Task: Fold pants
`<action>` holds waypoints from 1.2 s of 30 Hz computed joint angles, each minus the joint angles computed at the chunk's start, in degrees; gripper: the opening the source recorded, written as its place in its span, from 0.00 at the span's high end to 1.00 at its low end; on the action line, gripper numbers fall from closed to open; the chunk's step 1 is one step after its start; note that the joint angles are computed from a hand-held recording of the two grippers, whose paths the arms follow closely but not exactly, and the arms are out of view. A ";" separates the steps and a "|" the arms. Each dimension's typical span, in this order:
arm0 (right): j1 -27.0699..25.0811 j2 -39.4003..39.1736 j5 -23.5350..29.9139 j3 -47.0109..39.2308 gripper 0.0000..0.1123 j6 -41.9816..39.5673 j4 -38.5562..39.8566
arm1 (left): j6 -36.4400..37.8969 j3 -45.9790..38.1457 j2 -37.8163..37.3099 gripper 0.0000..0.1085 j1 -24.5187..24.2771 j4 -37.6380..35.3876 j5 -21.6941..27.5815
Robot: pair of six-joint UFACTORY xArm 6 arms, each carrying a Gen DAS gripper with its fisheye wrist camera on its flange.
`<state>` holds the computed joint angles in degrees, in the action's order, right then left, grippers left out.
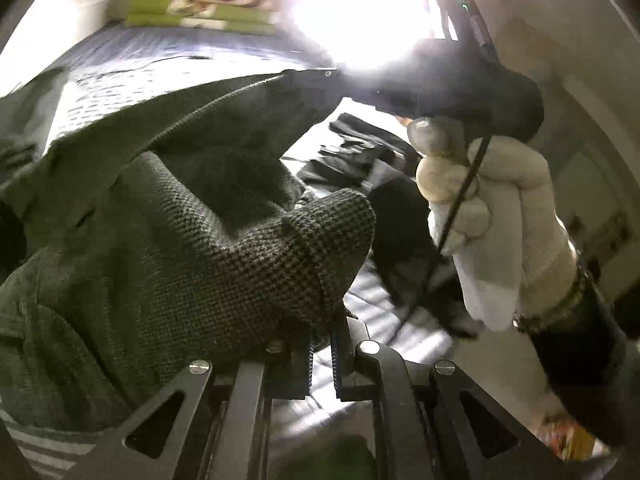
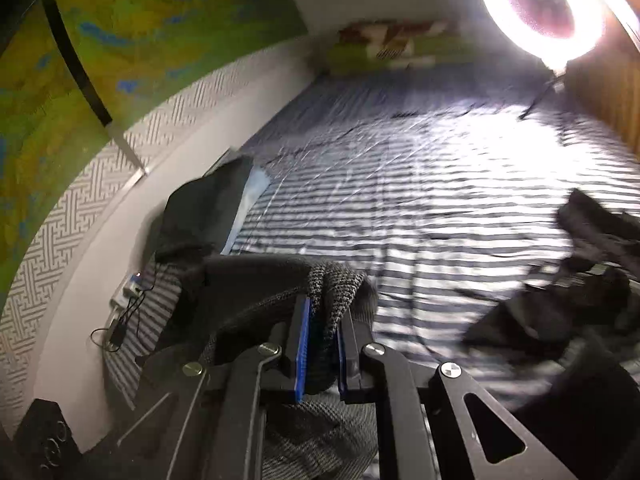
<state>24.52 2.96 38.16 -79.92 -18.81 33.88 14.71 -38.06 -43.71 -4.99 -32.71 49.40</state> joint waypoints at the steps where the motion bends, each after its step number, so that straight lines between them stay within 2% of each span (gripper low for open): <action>1: -0.26 -2.11 -0.55 2.31 0.91 -0.08 -0.97 | 0.95 -0.40 -0.70 0.91 -0.33 0.00 2.61; 2: -0.75 -4.68 -0.06 5.15 0.91 0.59 -3.39 | 1.86 -0.80 -0.77 0.87 -0.18 -0.49 4.73; 4: -2.03 -5.67 4.82 6.65 0.89 0.18 -4.89 | 5.11 -1.98 -0.01 0.56 2.43 -2.29 11.75; 5: -3.02 -5.49 8.96 7.39 0.88 -1.15 -4.97 | 5.67 -1.40 -0.98 0.55 4.24 -1.91 13.28; 6: -3.50 -5.38 10.71 8.00 0.87 -1.75 -5.39 | 5.78 -0.97 -2.15 0.54 5.57 -0.83 14.36; 8: -4.48 -5.81 11.09 10.33 0.84 -3.71 -5.73 | 7.91 -1.36 -3.13 0.54 11.81 0.73 16.59; 10: -6.33 -5.76 10.71 11.48 0.80 -6.39 0.00 | 9.58 -2.86 -1.85 0.54 17.91 1.59 16.87; 14: -8.15 -2.59 9.01 8.75 0.70 -7.57 8.60 | 9.41 -8.86 7.56 0.53 29.20 5.73 9.98; 16: -8.44 0.27 8.19 5.73 0.68 -6.15 9.79 | 10.96 -13.50 14.51 0.49 32.83 5.75 7.99; 18: -9.04 4.45 9.73 1.80 0.68 -3.16 9.80 | 13.40 -16.53 20.32 0.45 35.48 4.87 6.58; 20: -8.71 7.55 10.56 -0.68 0.68 -0.27 9.41 | 11.91 -20.25 26.81 0.41 35.12 5.12 4.35; 22: -8.46 10.85 12.02 -3.30 0.68 1.18 9.35 | 10.24 -20.21 30.04 0.29 33.34 5.08 1.67; 24: -8.09 13.30 13.55 -5.14 0.67 2.97 8.96 | 9.08 -22.63 34.89 0.25 33.18 5.07 0.16; 25: -7.84 14.11 14.12 -5.57 0.67 3.48 9.04 | 7.81 -22.86 37.33 0.25 32.61 5.88 -1.84; 27: -6.84 14.62 14.15 -5.14 0.67 3.70 9.32 | 6.91 -24.86 41.62 0.25 32.83 5.02 -2.69; 31: -3.45 10.69 8.84 1.30 0.67 2.47 10.55 | 5.03 -27.55 47.51 0.26 32.96 1.67 -4.15; 32: -2.50 9.65 8.11 2.75 0.67 1.70 10.42 | 4.69 -27.32 47.77 0.29 32.67 1.79 -5.17; 34: -0.25 7.05 5.44 6.25 0.67 1.37 8.42 | 2.49 -26.74 47.93 0.70 31.56 6.38 -7.91; 35: 0.64 6.05 4.93 7.60 0.67 1.00 7.95 | 2.14 -26.19 47.71 0.75 31.22 8.62 -9.00; 36: 1.50 5.07 4.69 8.93 0.67 1.02 7.62 | 2.49 -26.39 47.39 0.85 31.38 8.47 -8.17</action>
